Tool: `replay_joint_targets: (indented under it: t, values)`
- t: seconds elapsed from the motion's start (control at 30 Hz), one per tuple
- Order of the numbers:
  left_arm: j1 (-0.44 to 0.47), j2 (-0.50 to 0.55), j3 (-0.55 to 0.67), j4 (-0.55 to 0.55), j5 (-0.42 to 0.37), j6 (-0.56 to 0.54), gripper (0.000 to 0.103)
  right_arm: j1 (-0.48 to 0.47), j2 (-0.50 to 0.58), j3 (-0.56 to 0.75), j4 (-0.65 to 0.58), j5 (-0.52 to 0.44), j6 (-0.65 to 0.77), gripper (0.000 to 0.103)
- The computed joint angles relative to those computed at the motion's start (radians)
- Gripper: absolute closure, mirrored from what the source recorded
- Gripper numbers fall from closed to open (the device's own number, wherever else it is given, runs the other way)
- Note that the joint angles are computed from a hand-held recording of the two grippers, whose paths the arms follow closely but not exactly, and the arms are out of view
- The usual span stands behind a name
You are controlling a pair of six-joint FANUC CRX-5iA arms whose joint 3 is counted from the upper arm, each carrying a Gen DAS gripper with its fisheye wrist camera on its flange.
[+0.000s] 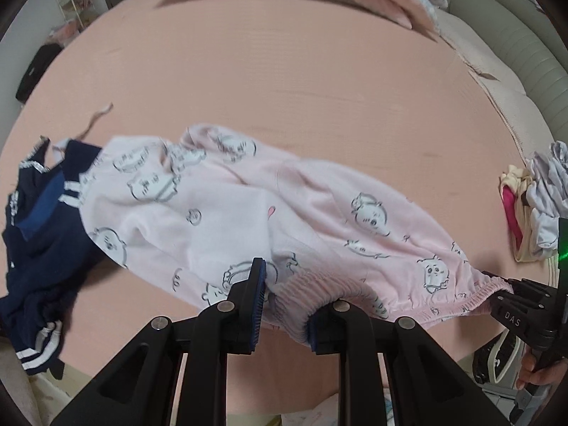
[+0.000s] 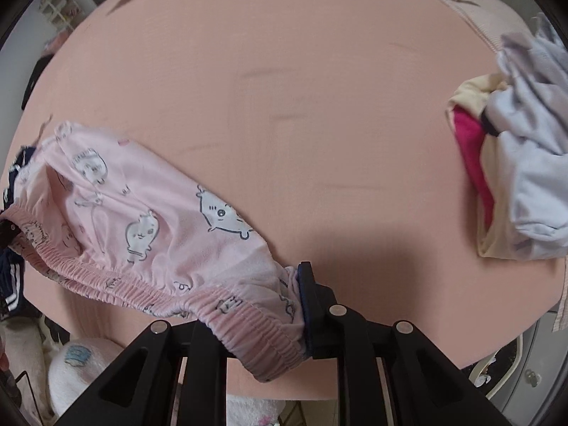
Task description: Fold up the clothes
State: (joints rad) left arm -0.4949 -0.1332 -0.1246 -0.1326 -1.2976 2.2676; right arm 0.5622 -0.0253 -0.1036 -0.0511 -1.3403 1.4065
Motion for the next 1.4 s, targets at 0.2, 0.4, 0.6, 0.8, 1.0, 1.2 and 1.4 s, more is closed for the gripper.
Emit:
replay_joint_targets:
  t: [0.2,0.4,0.6,0.8,1.0,1.2,1.4]
  values:
    - [0.036,-0.001,-0.056,0.052,0.038,-0.022,0.085,-0.018,0.025,0.014,-0.007,-0.02,0.043,0.081]
    - [0.043,0.011,-0.081,0.074,0.05,-0.05,0.085,-0.044,0.04,0.043,0.005,-0.093,0.095,0.051]
    - [0.033,0.009,-0.086,0.072,0.05,-0.074,0.085,-0.134,0.027,0.085,-0.096,-0.173,0.111,0.05]
    - [0.039,-0.041,-0.108,0.105,0.063,-0.101,0.034,-0.142,-0.047,0.064,-0.087,-0.203,0.092,0.043]
    - [0.031,-0.107,-0.118,0.12,0.068,-0.107,0.031,-0.138,-0.086,0.066,-0.04,-0.227,0.098,0.042]
    - [0.018,-0.193,-0.13,0.097,0.066,-0.076,0.025,-0.135,-0.134,0.073,-0.016,-0.233,0.088,0.042]
    - [0.105,-0.29,-0.187,0.108,0.075,-0.111,0.025,-0.096,-0.179,0.084,0.011,-0.241,0.09,0.042]
